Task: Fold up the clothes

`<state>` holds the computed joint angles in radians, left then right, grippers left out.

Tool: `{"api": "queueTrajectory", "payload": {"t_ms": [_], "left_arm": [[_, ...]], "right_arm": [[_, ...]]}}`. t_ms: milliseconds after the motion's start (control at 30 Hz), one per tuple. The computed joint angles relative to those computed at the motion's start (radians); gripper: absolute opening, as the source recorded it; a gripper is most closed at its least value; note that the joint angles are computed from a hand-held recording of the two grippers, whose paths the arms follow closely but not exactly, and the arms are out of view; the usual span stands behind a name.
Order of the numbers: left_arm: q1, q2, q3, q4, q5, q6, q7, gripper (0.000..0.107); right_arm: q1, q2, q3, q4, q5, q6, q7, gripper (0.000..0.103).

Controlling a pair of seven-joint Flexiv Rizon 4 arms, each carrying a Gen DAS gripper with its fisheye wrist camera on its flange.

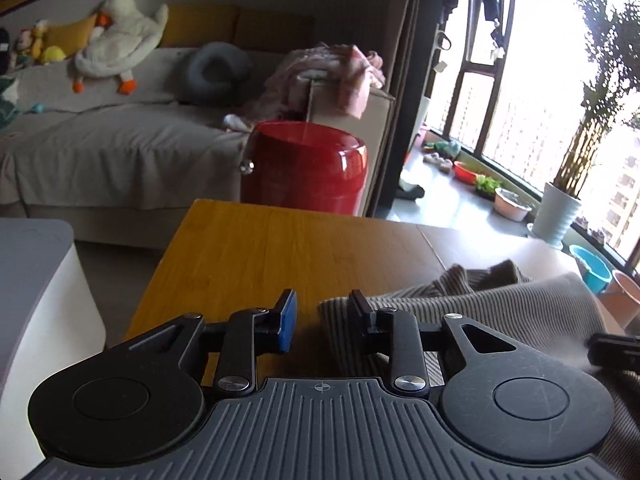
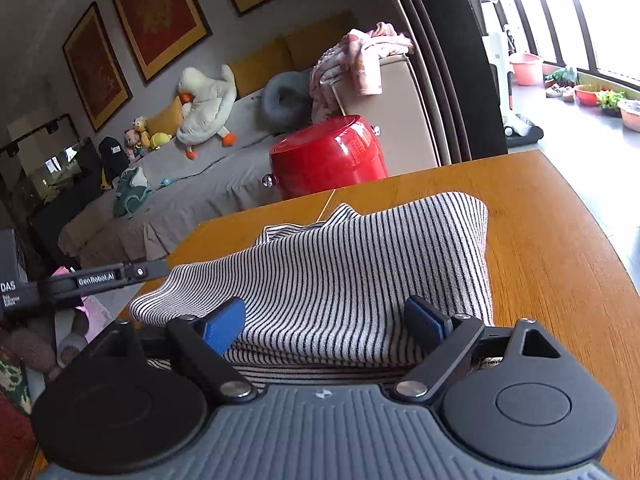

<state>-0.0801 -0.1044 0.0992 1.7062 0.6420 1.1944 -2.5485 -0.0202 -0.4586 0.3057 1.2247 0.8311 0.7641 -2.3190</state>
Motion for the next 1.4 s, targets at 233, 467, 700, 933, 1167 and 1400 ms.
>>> {"api": "queueTrajectory", "payload": {"t_ms": [233, 467, 700, 933, 1167, 1400], "left_arm": [[0.034, 0.025, -0.033, 0.099, -0.24, 0.24, 0.102, 0.042], [-0.036, -0.074, -0.04, 0.146, -0.462, 0.33, 0.271, 0.057], [-0.138, -0.111, 0.075, 0.125, -0.428, 0.349, 0.243, 0.063], [-0.133, -0.106, 0.062, 0.143, -0.459, 0.366, 0.294, 0.069], [-0.139, -0.11, 0.063, 0.149, -0.494, 0.381, 0.338, 0.074], [-0.155, -0.113, 0.076, 0.151, -0.499, 0.384, 0.345, 0.076]], "right_arm": [[-0.018, -0.006, 0.009, -0.015, 0.027, -0.047, -0.024, 0.103], [-0.015, -0.005, -0.001, -0.017, 0.029, -0.063, -0.027, 0.103], [-0.015, -0.013, -0.006, -0.034, 0.027, -0.093, -0.004, 0.103], [0.061, 0.022, -0.035, 0.023, -0.119, -0.02, -0.018, 0.103], [0.084, 0.061, -0.03, 0.067, -0.192, 0.056, 0.014, 0.103], [0.069, 0.035, -0.033, 0.011, -0.147, 0.162, 0.032, 0.076]]}}
